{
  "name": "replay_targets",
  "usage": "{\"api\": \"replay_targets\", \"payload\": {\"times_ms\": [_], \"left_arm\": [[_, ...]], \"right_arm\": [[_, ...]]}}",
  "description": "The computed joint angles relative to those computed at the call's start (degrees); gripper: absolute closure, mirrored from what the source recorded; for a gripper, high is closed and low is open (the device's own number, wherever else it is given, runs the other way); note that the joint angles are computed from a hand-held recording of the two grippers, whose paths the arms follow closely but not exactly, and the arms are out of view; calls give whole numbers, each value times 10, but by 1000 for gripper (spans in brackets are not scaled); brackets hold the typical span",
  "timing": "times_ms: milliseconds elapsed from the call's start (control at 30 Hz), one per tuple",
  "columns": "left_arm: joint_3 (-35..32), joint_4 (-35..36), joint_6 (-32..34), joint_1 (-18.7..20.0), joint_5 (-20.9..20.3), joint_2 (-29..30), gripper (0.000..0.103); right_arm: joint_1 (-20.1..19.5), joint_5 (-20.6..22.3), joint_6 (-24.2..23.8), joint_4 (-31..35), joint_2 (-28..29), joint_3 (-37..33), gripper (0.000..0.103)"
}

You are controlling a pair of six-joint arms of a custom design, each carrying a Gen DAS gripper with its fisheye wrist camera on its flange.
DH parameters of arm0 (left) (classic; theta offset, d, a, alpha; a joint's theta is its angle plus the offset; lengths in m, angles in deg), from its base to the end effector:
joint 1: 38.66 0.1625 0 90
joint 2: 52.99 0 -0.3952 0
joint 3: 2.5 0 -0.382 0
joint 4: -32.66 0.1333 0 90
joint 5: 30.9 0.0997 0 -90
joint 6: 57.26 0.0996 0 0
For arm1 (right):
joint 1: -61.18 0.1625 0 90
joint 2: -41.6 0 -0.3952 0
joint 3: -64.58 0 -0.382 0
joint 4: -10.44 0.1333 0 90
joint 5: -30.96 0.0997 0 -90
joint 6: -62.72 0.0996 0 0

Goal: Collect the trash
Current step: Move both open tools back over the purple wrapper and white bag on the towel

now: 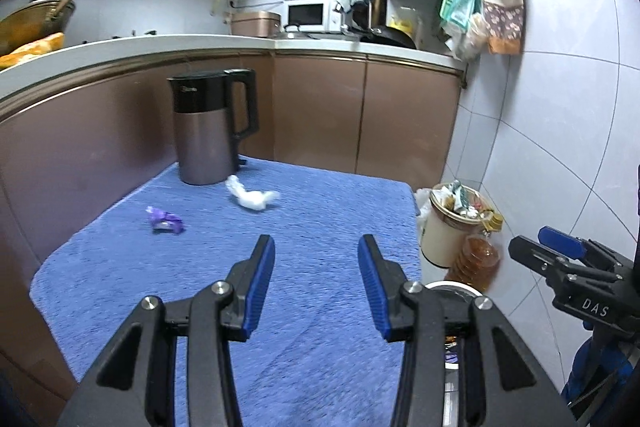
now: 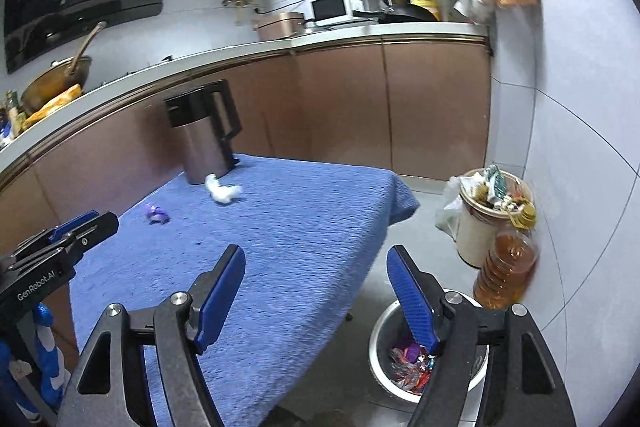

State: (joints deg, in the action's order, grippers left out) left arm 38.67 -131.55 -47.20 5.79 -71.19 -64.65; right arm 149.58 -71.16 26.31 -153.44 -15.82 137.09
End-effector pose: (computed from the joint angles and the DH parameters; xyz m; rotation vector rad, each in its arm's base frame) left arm -0.4500 -0.7346 0.0786 0.6756 2.2069 -1.2079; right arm 0.0923 -0.7194 0.4309 0.5722 -2.2980 1.1774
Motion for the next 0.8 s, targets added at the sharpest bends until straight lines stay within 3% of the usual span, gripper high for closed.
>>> {"api": "replay_targets", "payload": {"times_ms": [200,333,433,800], "left_arm": [[84,-66,7,-7,13,-45,62],[118,-96,17,-11,27,-64,42],[143,-105,11,-9,24,-80,36],[212,-126,-23,17,6,-133,34]], "right_arm": [[15,2,-17,-14,-13,26,28],[26,-8,-26,-25,-15,34,27],[34,-18,-28,-29,-12,32,26],[61,-66,-42,-21,20,2,23]]}}
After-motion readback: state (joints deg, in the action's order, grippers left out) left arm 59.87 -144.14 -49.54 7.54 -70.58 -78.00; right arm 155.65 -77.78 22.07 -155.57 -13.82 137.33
